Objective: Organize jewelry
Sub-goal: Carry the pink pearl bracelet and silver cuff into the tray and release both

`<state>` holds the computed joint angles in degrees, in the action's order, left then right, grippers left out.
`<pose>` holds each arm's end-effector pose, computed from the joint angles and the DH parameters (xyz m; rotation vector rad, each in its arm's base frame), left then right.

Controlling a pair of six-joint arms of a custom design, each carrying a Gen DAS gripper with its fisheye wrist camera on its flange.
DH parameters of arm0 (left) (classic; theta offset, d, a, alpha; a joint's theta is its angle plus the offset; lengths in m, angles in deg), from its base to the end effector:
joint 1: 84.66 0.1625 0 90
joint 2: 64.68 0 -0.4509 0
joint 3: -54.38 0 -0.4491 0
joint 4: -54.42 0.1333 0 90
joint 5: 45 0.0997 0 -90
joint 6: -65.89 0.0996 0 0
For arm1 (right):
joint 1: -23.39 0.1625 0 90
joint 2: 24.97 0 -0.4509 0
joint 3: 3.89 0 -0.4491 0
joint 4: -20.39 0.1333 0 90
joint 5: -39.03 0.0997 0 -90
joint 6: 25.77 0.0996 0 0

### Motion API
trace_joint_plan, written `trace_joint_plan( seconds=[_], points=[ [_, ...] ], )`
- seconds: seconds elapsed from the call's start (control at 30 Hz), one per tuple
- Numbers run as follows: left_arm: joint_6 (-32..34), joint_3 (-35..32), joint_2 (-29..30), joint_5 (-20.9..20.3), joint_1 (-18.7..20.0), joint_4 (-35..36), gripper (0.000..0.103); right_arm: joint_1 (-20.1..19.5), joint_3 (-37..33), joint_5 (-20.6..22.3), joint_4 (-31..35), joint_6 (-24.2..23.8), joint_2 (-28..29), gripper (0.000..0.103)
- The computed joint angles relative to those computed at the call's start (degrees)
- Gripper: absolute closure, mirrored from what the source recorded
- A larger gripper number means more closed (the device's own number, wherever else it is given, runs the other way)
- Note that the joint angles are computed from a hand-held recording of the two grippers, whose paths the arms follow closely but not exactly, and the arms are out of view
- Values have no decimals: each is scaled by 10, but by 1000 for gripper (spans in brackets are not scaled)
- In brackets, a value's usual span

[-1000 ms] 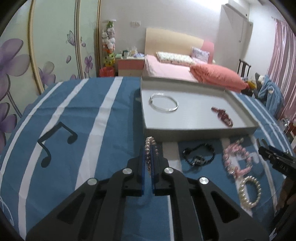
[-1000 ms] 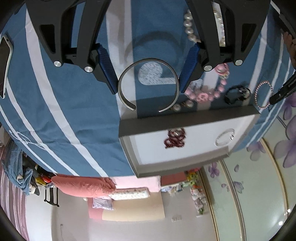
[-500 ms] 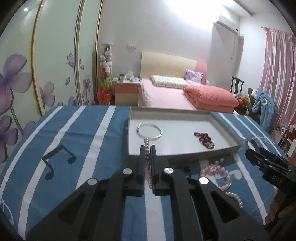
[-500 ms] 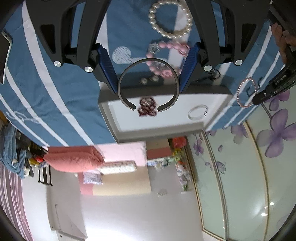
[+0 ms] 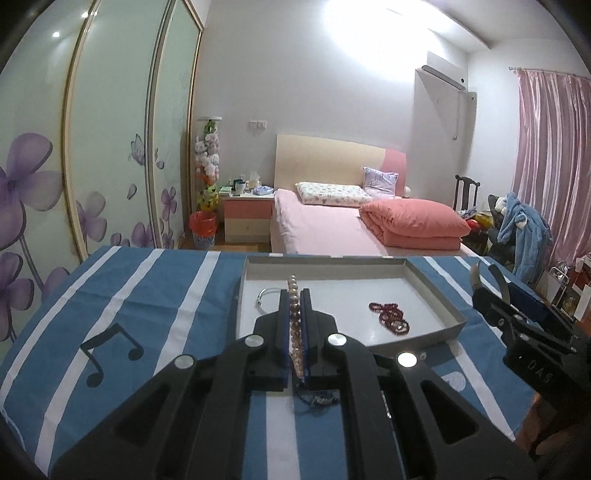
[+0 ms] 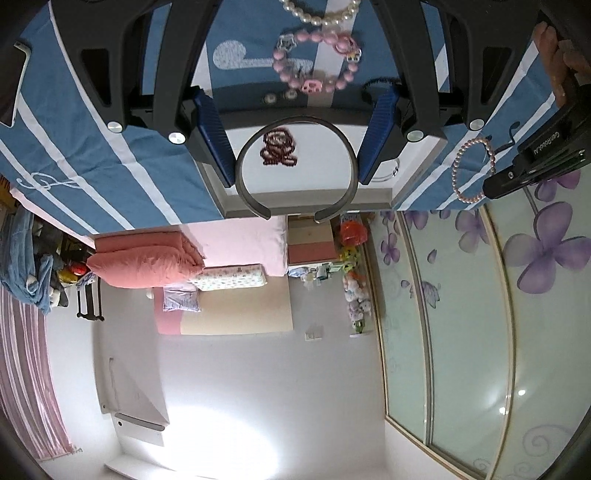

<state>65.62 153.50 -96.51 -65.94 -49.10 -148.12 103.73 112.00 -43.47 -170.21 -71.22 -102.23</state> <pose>-0.3987 -0.5633 0.0318 0.3999 2.0414 -1.3724 0.0462 -0.6006 0.3635 0.8297 -2.2614 1.3544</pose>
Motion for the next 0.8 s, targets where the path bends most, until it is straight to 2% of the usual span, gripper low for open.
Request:
trace_joint_plan(
  seconds=[0.23,0.8],
  points=[
    [69,-47,25,-7,8,-42,97,3,-12,7,-22,6,14,36],
    [87,-109,49,-39,44,-19,97,10,-65,-17,-13,6,64,36]
  ],
)
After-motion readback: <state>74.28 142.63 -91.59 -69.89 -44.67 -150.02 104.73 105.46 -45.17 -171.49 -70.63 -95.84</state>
